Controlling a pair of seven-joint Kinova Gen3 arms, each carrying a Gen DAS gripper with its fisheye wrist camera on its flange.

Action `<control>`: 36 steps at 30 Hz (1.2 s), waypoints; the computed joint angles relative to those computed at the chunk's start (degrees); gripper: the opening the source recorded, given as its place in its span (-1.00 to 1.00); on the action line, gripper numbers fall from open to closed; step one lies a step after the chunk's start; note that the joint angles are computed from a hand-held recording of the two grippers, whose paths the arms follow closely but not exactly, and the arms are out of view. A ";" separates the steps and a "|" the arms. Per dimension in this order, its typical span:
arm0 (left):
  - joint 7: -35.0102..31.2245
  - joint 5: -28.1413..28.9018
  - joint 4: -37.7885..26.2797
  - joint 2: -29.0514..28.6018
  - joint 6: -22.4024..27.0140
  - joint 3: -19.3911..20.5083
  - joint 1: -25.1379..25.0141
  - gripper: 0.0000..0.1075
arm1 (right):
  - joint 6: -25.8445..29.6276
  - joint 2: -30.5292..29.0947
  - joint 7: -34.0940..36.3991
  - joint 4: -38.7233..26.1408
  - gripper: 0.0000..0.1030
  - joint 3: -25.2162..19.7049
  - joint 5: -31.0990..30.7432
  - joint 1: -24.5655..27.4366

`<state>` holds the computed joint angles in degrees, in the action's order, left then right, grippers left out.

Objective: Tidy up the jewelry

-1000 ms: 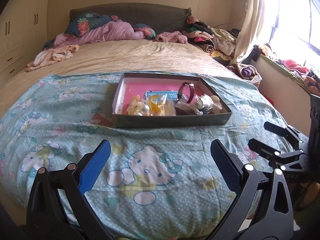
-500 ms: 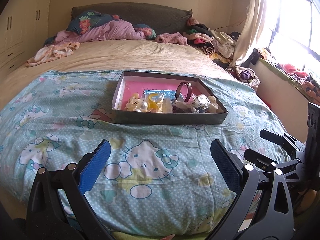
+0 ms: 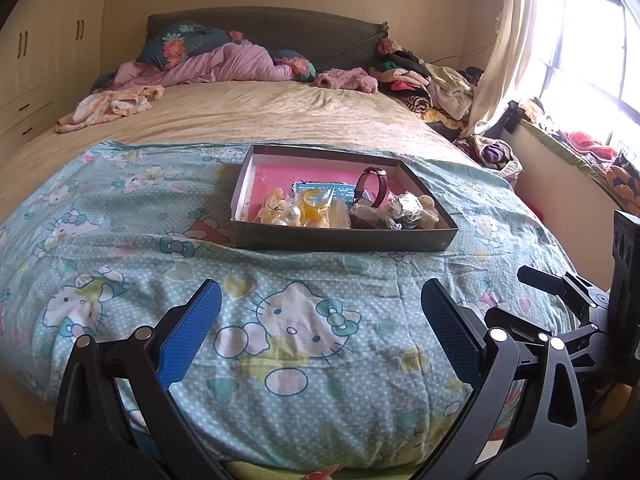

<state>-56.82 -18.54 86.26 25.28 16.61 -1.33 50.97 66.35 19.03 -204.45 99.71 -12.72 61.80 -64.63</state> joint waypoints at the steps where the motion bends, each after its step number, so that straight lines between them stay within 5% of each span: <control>1: -0.05 0.03 0.03 -0.06 0.10 0.02 -0.04 0.74 | -0.08 0.01 -0.03 0.01 0.91 -0.01 0.02 0.01; 36: 0.83 -1.60 -0.21 0.01 1.82 0.63 -0.15 0.74 | -0.27 0.29 0.08 -0.24 0.91 0.15 0.49 -0.17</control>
